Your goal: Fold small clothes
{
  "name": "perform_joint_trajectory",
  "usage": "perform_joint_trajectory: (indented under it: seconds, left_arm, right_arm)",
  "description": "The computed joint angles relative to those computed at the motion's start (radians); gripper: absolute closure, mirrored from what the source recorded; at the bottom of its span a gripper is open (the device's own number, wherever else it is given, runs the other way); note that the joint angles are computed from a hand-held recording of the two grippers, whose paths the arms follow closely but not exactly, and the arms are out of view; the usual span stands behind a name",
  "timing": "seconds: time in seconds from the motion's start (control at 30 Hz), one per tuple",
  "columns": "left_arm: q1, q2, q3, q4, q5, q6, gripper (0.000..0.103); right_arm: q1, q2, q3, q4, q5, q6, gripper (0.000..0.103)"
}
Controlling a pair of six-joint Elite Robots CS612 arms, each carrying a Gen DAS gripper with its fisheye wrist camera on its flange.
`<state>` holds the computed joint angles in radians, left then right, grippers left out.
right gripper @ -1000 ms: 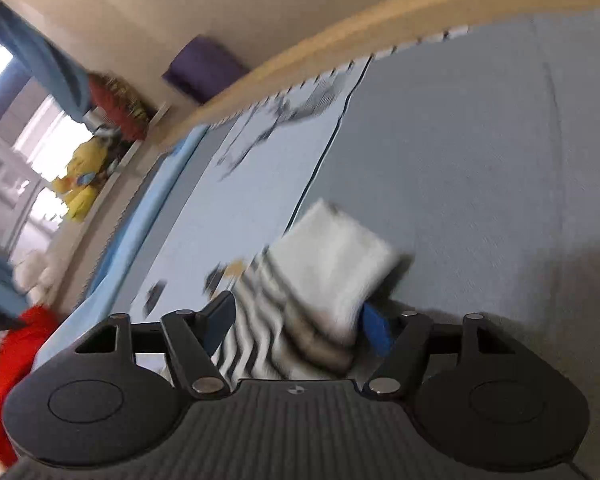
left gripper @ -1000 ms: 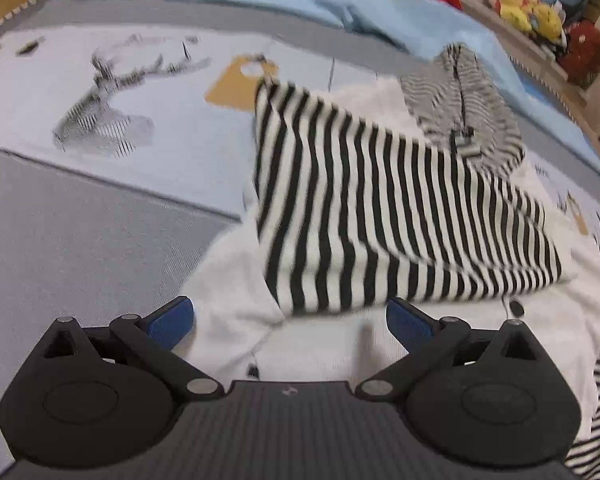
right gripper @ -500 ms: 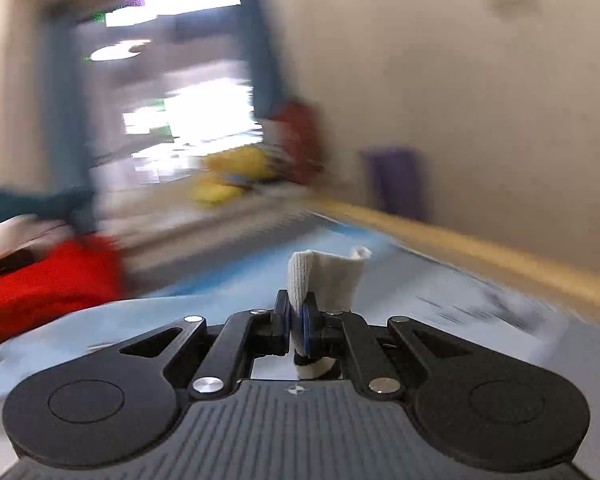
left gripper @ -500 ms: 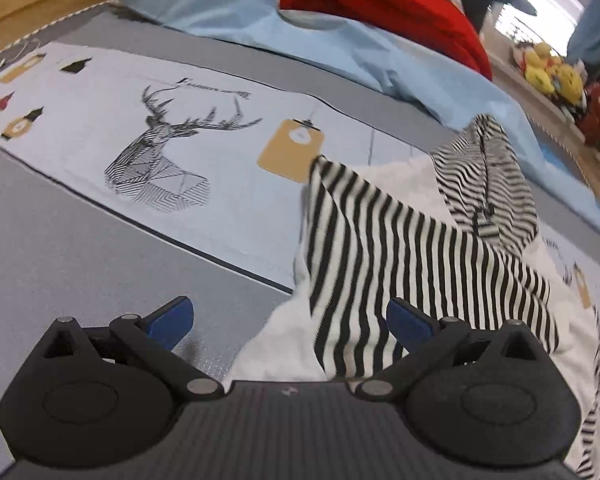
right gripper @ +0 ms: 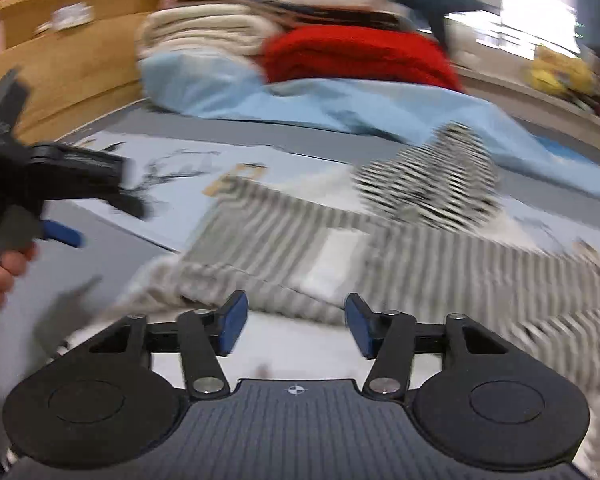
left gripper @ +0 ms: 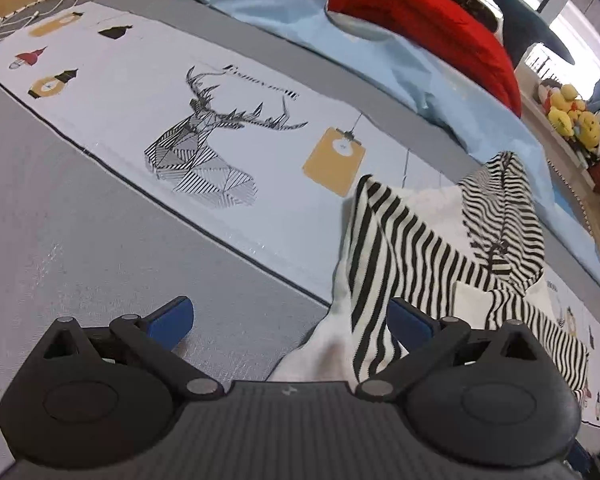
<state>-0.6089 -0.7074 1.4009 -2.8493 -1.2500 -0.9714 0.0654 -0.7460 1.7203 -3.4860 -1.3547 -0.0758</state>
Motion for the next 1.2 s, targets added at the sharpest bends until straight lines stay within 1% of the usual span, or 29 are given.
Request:
perform_joint_trajectory:
  seconds: [0.03,0.1,0.13,0.2,0.23,0.27,0.3,0.33,0.4,0.43,0.5,0.57,0.63,0.7,0.77,0.8,0.83,0.87,0.9,0.93,0.97,1.0,1.07,1.1,1.13,1.2]
  left_arm:
    - [0.000,0.001,0.000,-0.016,-0.009,0.005,0.000]
    - [0.002,0.009,-0.004,-0.058,-0.057,0.025,0.000]
    - [0.004,0.014,-0.008,-0.079,-0.088,0.039,0.000]
    - [0.004,0.029,-0.027,-0.112,-0.153,0.075,0.000]
    - [0.002,0.040,-0.045,-0.115,-0.180,0.104,0.000]
    - [-0.001,0.050,-0.062,-0.112,-0.192,0.127,0.000]
    - [-0.006,0.064,-0.087,-0.109,-0.200,0.158,0.000]
    - [-0.011,0.080,-0.114,-0.101,-0.205,0.191,0.000]
    - [-0.021,0.112,-0.173,-0.073,-0.194,0.243,0.000]
    - [-0.026,0.128,-0.203,-0.054,-0.185,0.253,0.000]
    - [-0.029,0.158,-0.258,-0.002,-0.205,0.245,0.000]
    - [-0.029,0.180,-0.295,0.030,-0.222,0.248,0.000]
    - [-0.032,0.195,-0.321,0.062,-0.199,0.267,0.000]
    - [-0.032,0.204,-0.335,0.086,-0.184,0.286,0.000]
    - [-0.028,0.202,-0.332,0.094,-0.187,0.284,0.000]
    - [-0.027,0.201,-0.329,0.092,-0.186,0.280,0.000]
    - [-0.025,0.197,-0.324,0.089,-0.182,0.277,0.000]
    - [-0.024,0.194,-0.318,0.086,-0.177,0.277,0.000]
    - [-0.024,0.189,-0.312,0.081,-0.169,0.278,0.000]
    - [-0.024,0.184,-0.307,0.078,-0.162,0.282,0.000]
    - [-0.024,0.178,-0.302,0.071,-0.162,0.292,0.000]
    - [-0.023,0.172,-0.297,0.051,-0.168,0.304,0.000]
    - [-0.023,0.171,-0.309,0.032,-0.177,0.305,0.000]
    - [-0.023,0.175,-0.329,0.040,-0.187,0.301,0.000]
    - [-0.022,0.186,-0.361,0.054,-0.207,0.304,0.000]
    - [-0.027,0.216,-0.453,0.119,-0.234,0.348,0.000]
  right_arm:
    - [-0.017,-0.013,0.023,-0.011,-0.017,0.040,0.037]
    - [-0.046,-0.038,0.066,-0.027,-0.077,0.140,0.037]
    - [-0.058,-0.044,0.075,-0.030,-0.106,0.191,0.037]
    - [-0.083,-0.048,0.099,-0.064,-0.167,0.324,0.037]
    - [-0.093,-0.047,0.108,-0.075,-0.190,0.378,0.037]
    - [-0.103,-0.048,0.114,-0.073,-0.205,0.425,0.037]
    - [-0.103,-0.041,0.105,-0.051,-0.216,0.452,0.037]
    - [-0.107,-0.042,0.104,-0.022,-0.216,0.460,0.037]
    - [-0.108,-0.037,0.102,0.008,-0.203,0.448,0.037]
    - [-0.105,-0.034,0.100,0.021,-0.197,0.434,0.037]
    - [-0.096,-0.031,0.096,0.039,-0.177,0.388,0.037]
    - [-0.079,-0.029,0.078,0.066,-0.162,0.345,0.037]
    - [-0.067,-0.026,0.066,0.071,-0.160,0.294,0.037]
    - [-0.053,-0.012,0.039,0.059,-0.200,0.250,0.037]
    - [-0.053,-0.009,0.030,0.024,-0.250,0.183,0.039]
    - [-0.058,-0.004,0.021,-0.005,-0.278,0.156,0.039]
    - [-0.064,0.000,0.019,-0.061,-0.329,0.143,0.039]
    - [-0.074,0.003,0.019,-0.110,-0.380,0.139,0.040]
    - [-0.084,0.002,0.020,-0.126,-0.412,0.140,0.040]
    - [-0.100,-0.003,0.025,-0.118,-0.433,0.145,0.049]
    - [-0.115,-0.008,0.031,-0.092,-0.432,0.154,0.063]
    - [-0.135,-0.018,0.041,-0.042,-0.405,0.158,0.066]
    - [-0.160,-0.026,0.053,0.030,-0.352,0.124,0.067]
    - [-0.166,-0.021,0.056,0.038,-0.341,0.093,0.067]
    - [-0.171,-0.017,0.058,0.046,-0.320,0.045,0.067]
    - [-0.178,-0.010,0.060,0.046,-0.274,-0.045,0.067]
